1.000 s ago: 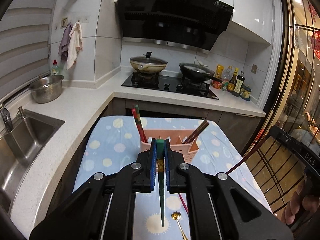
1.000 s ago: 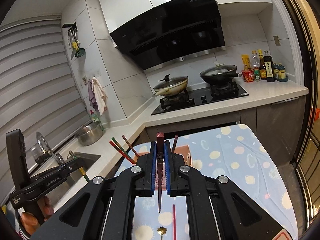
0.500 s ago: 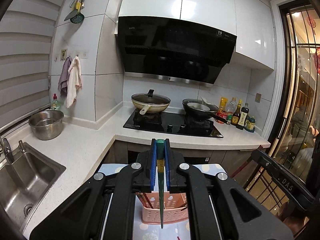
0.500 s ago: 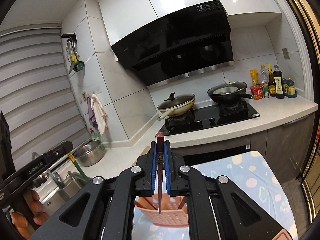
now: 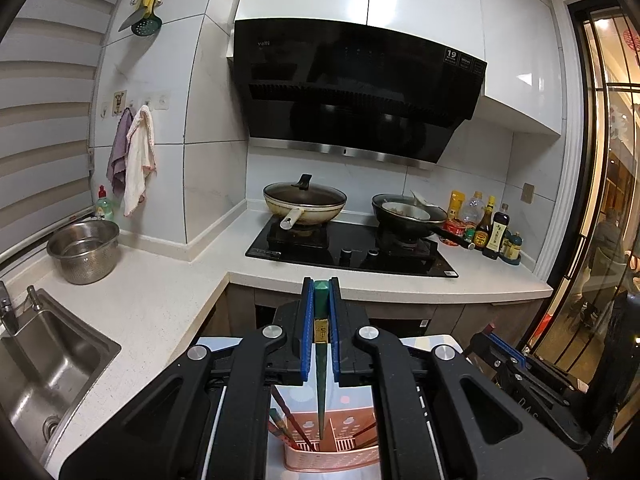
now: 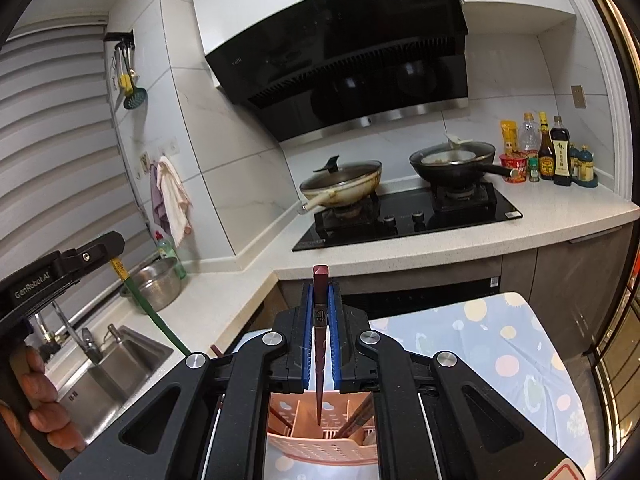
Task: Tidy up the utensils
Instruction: 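Lift both chopsticks and lower them into the pink holder, then open both tools to release the chopsticks into the holder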
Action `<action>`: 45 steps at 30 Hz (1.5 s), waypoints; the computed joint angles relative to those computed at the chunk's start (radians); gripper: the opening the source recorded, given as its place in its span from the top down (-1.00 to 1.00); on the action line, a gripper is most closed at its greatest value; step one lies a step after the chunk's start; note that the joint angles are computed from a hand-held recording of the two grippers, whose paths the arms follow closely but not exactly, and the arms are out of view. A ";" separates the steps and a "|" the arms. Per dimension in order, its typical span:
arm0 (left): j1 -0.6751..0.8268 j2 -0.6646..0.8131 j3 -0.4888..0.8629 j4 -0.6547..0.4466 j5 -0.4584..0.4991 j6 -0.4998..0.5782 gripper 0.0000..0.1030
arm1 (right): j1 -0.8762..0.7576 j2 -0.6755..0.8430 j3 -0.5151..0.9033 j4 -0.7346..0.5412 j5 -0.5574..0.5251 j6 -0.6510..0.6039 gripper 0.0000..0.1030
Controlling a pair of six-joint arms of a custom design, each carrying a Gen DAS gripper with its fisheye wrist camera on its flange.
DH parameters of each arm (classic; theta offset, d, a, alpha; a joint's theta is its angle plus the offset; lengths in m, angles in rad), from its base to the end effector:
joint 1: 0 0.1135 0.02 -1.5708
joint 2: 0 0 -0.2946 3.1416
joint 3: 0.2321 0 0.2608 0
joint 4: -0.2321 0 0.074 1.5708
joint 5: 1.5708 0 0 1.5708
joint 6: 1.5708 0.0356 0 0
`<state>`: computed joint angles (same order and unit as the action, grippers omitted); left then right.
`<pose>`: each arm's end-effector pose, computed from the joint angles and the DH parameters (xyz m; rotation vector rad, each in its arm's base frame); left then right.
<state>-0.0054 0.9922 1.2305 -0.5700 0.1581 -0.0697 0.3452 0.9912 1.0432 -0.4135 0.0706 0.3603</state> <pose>0.1945 -0.0067 0.4428 0.0462 1.9027 -0.2013 0.1998 0.0692 0.3944 0.0624 1.9514 0.4012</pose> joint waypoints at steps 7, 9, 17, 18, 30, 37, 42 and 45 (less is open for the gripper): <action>-0.003 0.019 -0.061 0.024 -0.008 0.004 0.87 | -0.005 0.040 -0.040 0.023 0.004 -0.001 0.87; 0.001 0.028 -0.070 0.028 -0.004 0.003 0.87 | -0.010 0.041 -0.049 0.025 0.000 -0.001 0.87; -0.017 0.033 -0.101 0.023 -0.032 0.002 0.76 | -0.002 0.050 -0.070 0.031 0.012 0.002 0.76; -0.020 0.031 -0.105 0.021 -0.041 -0.001 0.58 | 0.001 0.048 -0.071 0.031 0.017 0.003 0.73; -0.007 -0.018 -0.149 0.003 -0.068 -0.002 -0.02 | 0.044 -0.015 -0.082 -0.007 0.061 0.019 0.59; 0.007 -0.066 -0.149 -0.039 -0.059 0.010 -0.02 | 0.087 -0.073 -0.088 -0.052 0.104 0.028 0.57; 0.014 -0.121 -0.162 -0.075 -0.048 0.017 -0.06 | 0.147 -0.135 -0.099 -0.105 0.158 0.045 0.54; 0.016 -0.159 -0.177 -0.105 -0.038 0.022 -0.07 | 0.200 -0.185 -0.118 -0.143 0.205 0.073 0.42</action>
